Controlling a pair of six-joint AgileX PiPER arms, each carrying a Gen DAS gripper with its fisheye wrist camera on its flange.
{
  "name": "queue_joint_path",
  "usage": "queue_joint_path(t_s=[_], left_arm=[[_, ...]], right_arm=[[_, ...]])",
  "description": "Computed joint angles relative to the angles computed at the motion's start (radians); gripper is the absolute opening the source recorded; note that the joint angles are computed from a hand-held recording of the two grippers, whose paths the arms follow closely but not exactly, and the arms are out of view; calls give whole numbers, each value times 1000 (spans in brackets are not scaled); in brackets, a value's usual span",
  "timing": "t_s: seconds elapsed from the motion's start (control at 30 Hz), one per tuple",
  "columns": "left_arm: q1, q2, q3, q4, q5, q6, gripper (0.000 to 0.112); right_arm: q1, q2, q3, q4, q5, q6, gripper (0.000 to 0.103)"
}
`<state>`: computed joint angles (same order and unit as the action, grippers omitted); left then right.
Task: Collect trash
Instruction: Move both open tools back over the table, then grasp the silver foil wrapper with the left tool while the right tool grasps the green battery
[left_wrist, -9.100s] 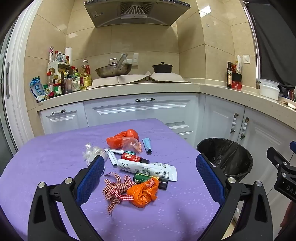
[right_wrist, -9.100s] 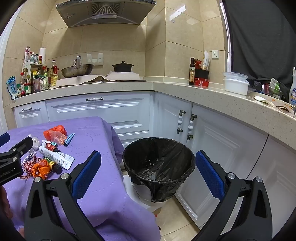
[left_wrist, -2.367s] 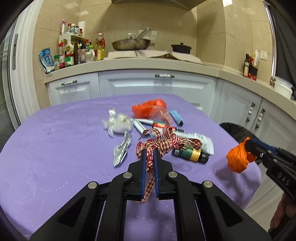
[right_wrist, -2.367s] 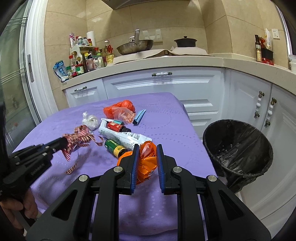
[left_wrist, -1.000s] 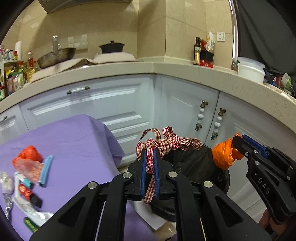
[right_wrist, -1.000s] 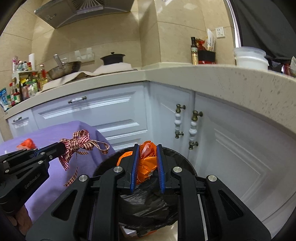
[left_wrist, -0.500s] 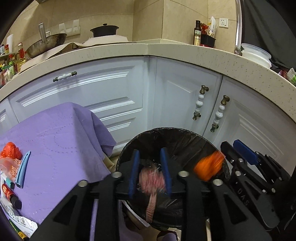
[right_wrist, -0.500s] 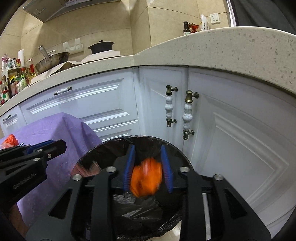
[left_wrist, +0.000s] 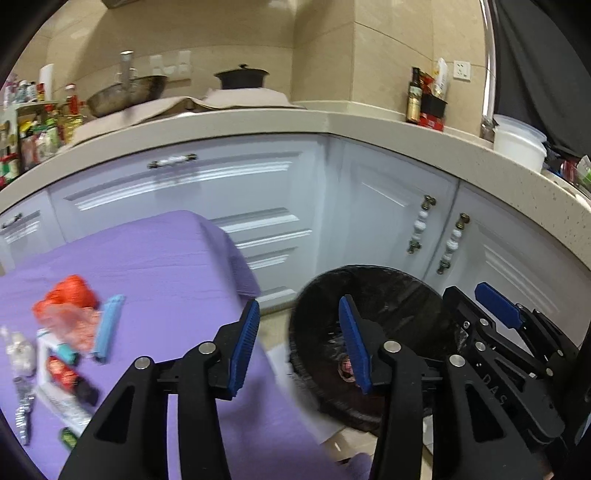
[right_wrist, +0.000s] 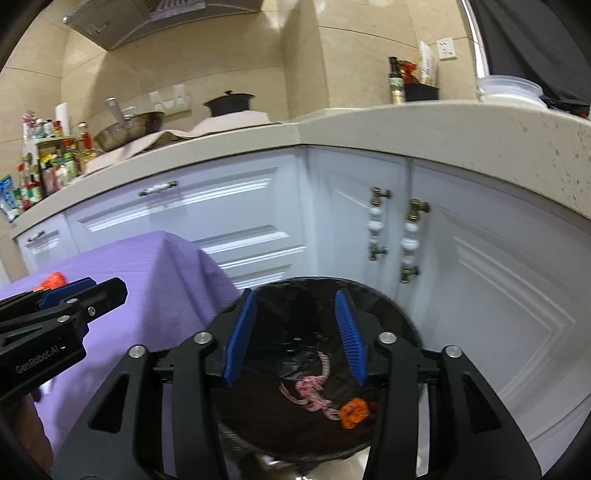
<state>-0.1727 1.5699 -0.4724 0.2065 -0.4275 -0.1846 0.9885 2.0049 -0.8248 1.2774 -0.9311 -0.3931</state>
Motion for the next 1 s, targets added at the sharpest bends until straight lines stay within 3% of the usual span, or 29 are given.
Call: queue_joint_path(t_s=[0.1, 0.23, 0.53, 0.7, 1.0], left_arm=[[115, -74, 64, 90, -17, -33, 51], [326, -141, 117, 349, -38, -195, 52], [847, -157, 157, 799, -171, -368, 53], [1073, -81, 132, 928, -231, -365, 53], [1264, 42, 74, 1063, -270, -359, 57]], right_arm=[[48, -2, -40, 4, 16, -18, 45], [112, 14, -115, 15, 43, -58, 45], [243, 132, -371, 79, 138, -220, 45], [286, 218, -526, 161, 204, -354, 45], [309, 325, -711, 341, 282, -599, 45]])
